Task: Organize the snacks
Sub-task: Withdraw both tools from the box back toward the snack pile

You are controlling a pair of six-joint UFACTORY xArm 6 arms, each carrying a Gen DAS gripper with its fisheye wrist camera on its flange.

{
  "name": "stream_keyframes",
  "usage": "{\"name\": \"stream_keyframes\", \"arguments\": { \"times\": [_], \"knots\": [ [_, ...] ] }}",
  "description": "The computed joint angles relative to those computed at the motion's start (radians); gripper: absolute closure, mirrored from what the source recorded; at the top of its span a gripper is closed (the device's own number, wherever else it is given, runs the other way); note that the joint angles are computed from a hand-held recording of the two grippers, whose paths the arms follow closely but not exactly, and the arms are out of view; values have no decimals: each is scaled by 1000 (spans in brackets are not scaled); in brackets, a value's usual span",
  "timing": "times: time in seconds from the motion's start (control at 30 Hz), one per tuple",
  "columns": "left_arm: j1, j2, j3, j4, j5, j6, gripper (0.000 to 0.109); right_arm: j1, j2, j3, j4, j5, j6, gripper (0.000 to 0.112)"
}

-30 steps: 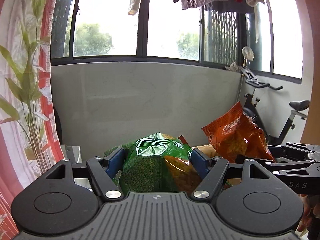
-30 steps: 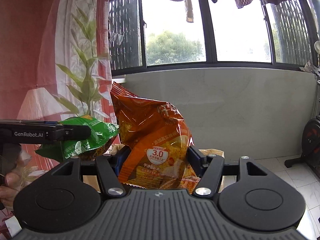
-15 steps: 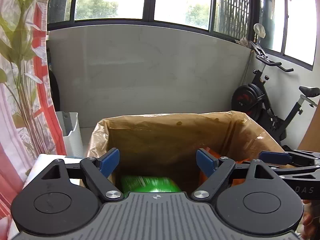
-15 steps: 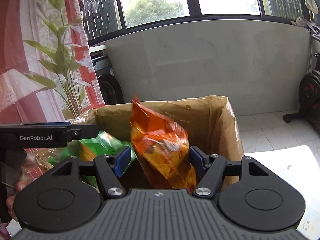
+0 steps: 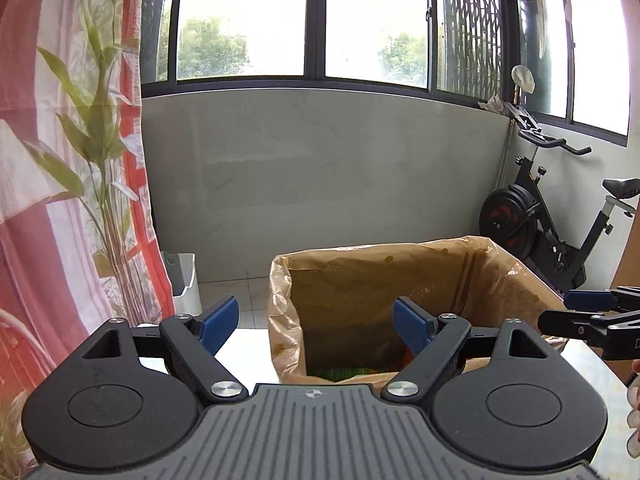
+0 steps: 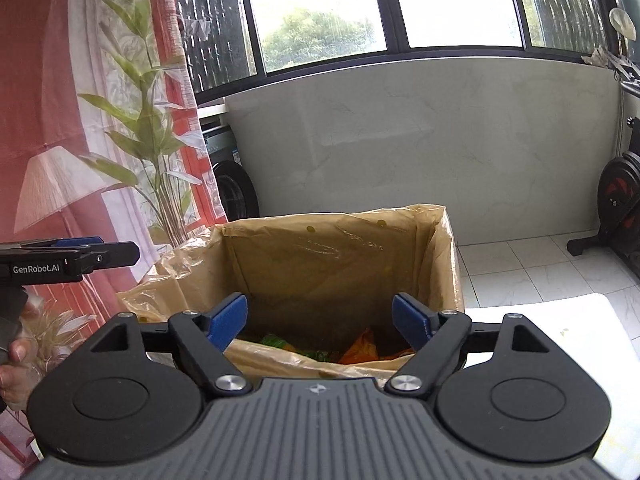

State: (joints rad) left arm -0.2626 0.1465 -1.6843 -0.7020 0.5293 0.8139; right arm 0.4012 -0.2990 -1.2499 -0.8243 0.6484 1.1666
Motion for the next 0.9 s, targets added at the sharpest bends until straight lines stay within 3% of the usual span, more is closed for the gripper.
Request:
{"name": "stream_keyframes", "arguments": {
  "times": [0.13, 0.27, 0.4, 0.6, 0.7, 0.9],
  "knots": [
    [66, -84, 69, -124, 95, 92, 22, 30, -89, 85, -51, -52, 93, 22],
    [84, -172, 195, -196, 74, 162, 22, 79, -144, 135, -148, -26, 201, 21],
    [72, -252, 340, -263, -1, 219, 23, 156, -176, 186, -244, 55, 281, 21],
    [64, -355, 528, -429, -15, 308, 22, 302, -178, 266, -356, 219, 409, 21],
    [47, -372, 586, -422, -40, 299, 22, 334, -175, 307, -340, 235, 444, 22],
    [38, -343, 603, -355, 9, 274, 19, 367, -170, 369, -253, 262, 481, 23]
  ]
}}
